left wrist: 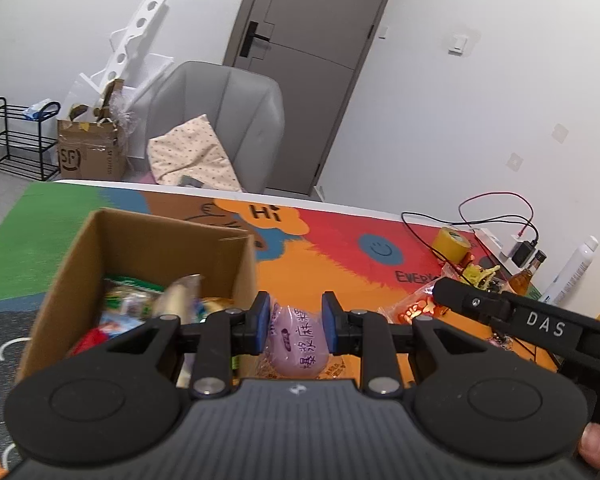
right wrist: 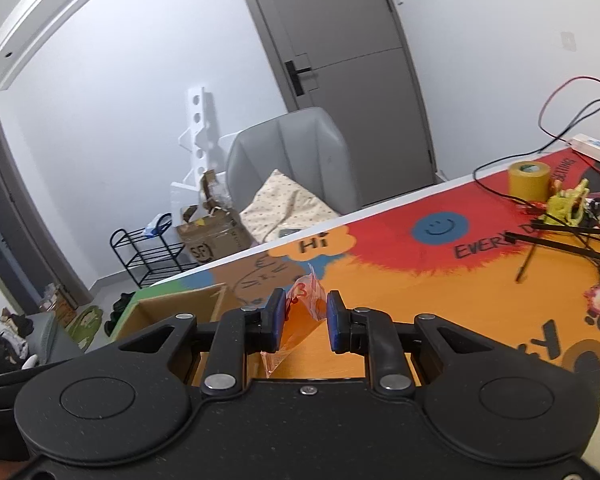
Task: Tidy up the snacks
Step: 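Carry both candies over the cardboard box and open both grippers to drop them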
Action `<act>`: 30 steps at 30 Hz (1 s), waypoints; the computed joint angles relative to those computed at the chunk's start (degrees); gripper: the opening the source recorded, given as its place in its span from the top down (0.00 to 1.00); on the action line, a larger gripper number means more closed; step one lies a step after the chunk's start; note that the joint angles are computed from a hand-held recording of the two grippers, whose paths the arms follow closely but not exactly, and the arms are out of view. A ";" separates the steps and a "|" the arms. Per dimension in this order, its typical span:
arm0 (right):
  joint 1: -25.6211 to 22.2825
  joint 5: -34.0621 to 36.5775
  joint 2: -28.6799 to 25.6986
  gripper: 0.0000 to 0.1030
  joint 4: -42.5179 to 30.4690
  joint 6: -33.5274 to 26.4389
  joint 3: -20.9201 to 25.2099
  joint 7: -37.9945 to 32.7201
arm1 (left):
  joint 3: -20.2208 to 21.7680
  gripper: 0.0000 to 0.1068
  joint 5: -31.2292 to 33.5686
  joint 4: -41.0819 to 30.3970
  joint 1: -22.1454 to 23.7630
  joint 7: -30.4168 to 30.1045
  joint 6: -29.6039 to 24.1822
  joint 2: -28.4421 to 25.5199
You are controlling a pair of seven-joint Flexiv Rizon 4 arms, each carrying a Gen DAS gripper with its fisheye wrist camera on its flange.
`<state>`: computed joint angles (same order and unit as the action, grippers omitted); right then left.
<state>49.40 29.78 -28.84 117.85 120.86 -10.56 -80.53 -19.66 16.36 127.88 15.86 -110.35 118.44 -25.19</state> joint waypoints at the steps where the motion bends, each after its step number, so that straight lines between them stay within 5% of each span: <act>1: 0.55 0.20 0.08 0.81 0.01 0.06 -0.16 -0.23 | -0.02 0.75 0.27 0.50 0.61 -0.20 0.19 0.38; 20: 5.78 -2.63 -1.43 0.81 -3.58 -2.88 -0.67 -0.20 | -1.36 0.75 5.47 4.67 11.18 -4.23 -1.05 3.17; 28: 7.92 -4.46 -1.77 0.80 -3.41 -4.60 -2.91 1.96 | -3.03 0.66 4.66 5.48 13.94 -3.72 -1.77 3.34; 30: 7.73 -5.46 -1.74 0.79 -3.48 -5.33 -3.03 2.54 | -3.25 0.56 4.70 5.69 14.28 -3.46 -2.07 3.66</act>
